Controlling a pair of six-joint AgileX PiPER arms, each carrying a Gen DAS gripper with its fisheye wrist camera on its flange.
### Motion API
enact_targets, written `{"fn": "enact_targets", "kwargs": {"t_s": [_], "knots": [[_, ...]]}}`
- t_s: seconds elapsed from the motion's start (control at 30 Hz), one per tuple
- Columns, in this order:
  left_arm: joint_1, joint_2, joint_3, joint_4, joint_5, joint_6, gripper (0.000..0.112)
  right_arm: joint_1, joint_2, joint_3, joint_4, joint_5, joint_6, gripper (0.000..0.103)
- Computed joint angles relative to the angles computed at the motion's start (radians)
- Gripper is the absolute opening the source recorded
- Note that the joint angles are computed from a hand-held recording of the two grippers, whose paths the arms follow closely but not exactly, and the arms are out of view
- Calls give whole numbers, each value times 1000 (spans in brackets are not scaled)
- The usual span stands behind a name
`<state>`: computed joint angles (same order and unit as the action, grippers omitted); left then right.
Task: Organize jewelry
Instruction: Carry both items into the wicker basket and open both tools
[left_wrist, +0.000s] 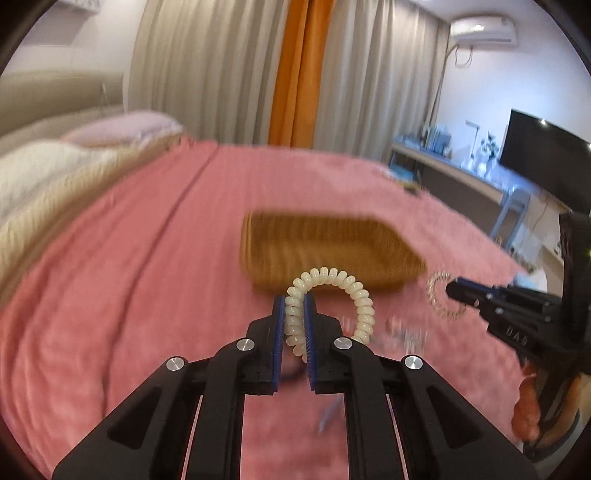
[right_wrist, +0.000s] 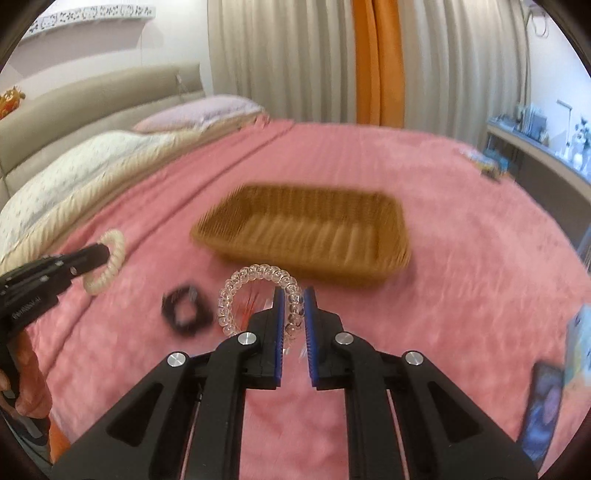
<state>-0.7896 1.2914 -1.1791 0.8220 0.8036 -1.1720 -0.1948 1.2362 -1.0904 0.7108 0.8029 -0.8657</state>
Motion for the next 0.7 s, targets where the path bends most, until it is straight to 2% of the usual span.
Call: {"fn": "enact_targets", "kwargs": {"t_s": [0.1,0.17,0.23,0.33,0.5,0.7], "knots": [[81,98,-135,-18,-57,62,9,39,112,-147,-42,-26,84,9],[108,167,-213,-19,-56,80,9,71,196,-242,-96,-49,154,9],[168,245,-295,-100,-95,162,9,99,284,-333,-146,-57,217,9],[241,387,-426,-226,-105,278,9,136,435,-481,-238,-46,330,9],[339,587,-588,-476,-74,485,9,168,670,-714,-343,57,469,9],[360,694,-673,-558,-24,569,10,192,794,-835,-421,129,536,9]]}}
